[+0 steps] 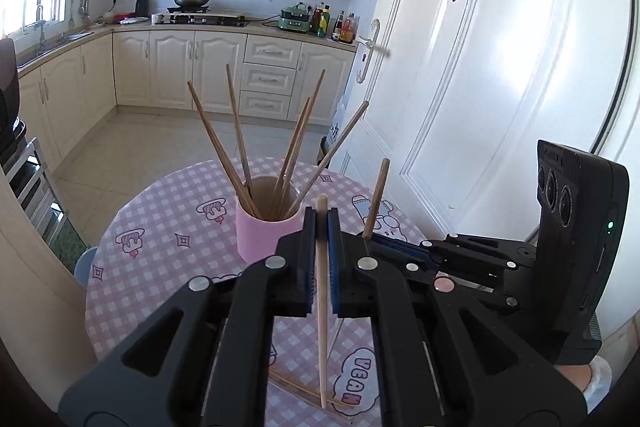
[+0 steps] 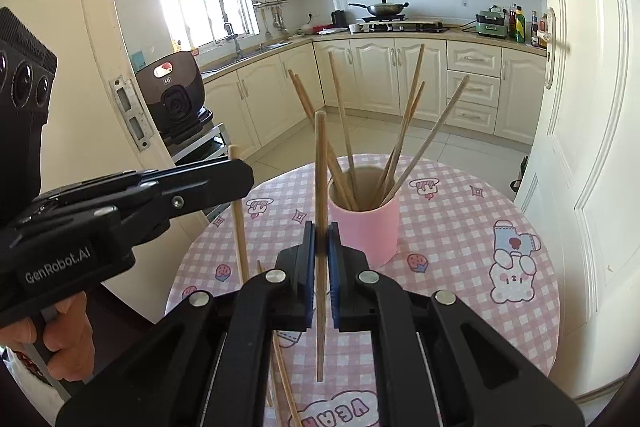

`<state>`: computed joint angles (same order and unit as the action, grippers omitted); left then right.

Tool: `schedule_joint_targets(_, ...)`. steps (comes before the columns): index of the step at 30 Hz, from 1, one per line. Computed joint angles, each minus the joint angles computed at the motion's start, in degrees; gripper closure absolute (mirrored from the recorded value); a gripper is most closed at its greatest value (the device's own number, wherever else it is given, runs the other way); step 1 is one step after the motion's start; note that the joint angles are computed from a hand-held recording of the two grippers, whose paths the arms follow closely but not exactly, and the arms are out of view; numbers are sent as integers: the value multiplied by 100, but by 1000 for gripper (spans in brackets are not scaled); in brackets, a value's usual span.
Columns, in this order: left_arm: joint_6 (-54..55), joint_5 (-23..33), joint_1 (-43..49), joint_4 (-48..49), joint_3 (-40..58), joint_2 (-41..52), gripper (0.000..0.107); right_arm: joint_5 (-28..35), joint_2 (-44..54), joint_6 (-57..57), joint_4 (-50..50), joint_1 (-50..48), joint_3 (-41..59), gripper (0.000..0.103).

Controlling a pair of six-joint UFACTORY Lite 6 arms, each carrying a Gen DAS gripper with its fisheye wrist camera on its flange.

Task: Organize utensils
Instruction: 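Carry both held sticks upright over the pink cup and lower them in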

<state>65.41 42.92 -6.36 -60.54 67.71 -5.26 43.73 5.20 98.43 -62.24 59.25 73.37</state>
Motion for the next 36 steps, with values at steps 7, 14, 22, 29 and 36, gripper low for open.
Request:
schedule_joint_targets(7, -468, -93, -118, 248, 782, 416, 101, -141, -70, -71, -275, -291, 146, 98)
schedule_joint_targets(14, -713, -267, -86, 206, 1765, 1002, 101, -56, 127, -300, -629, -551, 842, 98)
schedule_joint_targets(22, -972, -1026, -243, -111, 2955, 1710, 101, 94, 384, -398, -1136, -842, 1550, 98)
schedule_joint_targets(29, 241, -2092, -406, -1689, 3222, 2127, 101, 211, 558, 337, -2063, -947, 1430, 98)
schedule_joint_targets(36, 3036, -2449, -552, -4513, 2545, 2267, 101, -324, 717, 996, -2324, -1289, 971, 98)
